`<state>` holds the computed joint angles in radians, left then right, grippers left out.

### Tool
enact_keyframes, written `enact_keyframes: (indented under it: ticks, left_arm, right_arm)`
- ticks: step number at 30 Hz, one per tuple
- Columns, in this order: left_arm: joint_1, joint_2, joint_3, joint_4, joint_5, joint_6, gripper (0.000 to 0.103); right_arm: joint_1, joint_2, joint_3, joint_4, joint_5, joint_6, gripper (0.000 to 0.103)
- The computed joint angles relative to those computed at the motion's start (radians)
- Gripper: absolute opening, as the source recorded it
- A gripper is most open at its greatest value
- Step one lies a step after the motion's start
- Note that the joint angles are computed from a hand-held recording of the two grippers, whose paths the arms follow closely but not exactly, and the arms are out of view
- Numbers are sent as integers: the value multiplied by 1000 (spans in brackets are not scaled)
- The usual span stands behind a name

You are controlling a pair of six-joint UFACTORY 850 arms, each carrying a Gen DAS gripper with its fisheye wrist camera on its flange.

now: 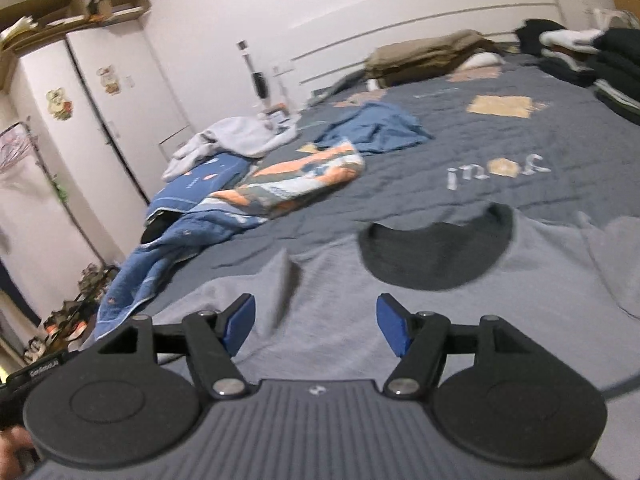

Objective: Fold clothes
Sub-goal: 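Open both grippers and withdraw from the folded sweatshirt, then grasp the dark sleeve cuff with the left gripper and lift it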

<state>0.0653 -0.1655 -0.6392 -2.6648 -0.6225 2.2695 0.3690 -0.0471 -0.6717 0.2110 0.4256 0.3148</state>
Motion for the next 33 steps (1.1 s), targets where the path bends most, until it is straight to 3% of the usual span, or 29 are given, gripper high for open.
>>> enact_keyframes:
  ticks: [7,16,33]
  left_arm:
    - [67,-31,9,-107,9,-35,62]
    - [178,-31,26,-95,6,-144,57]
    - [203,-126,-38,-72,70,-280,56]
  right_arm:
    - [35,-68,-36,-120,42,131,68]
    - [53,-103,-58,-186,57,209,69]
    - [72,-118,-78,-186,45,198,71]
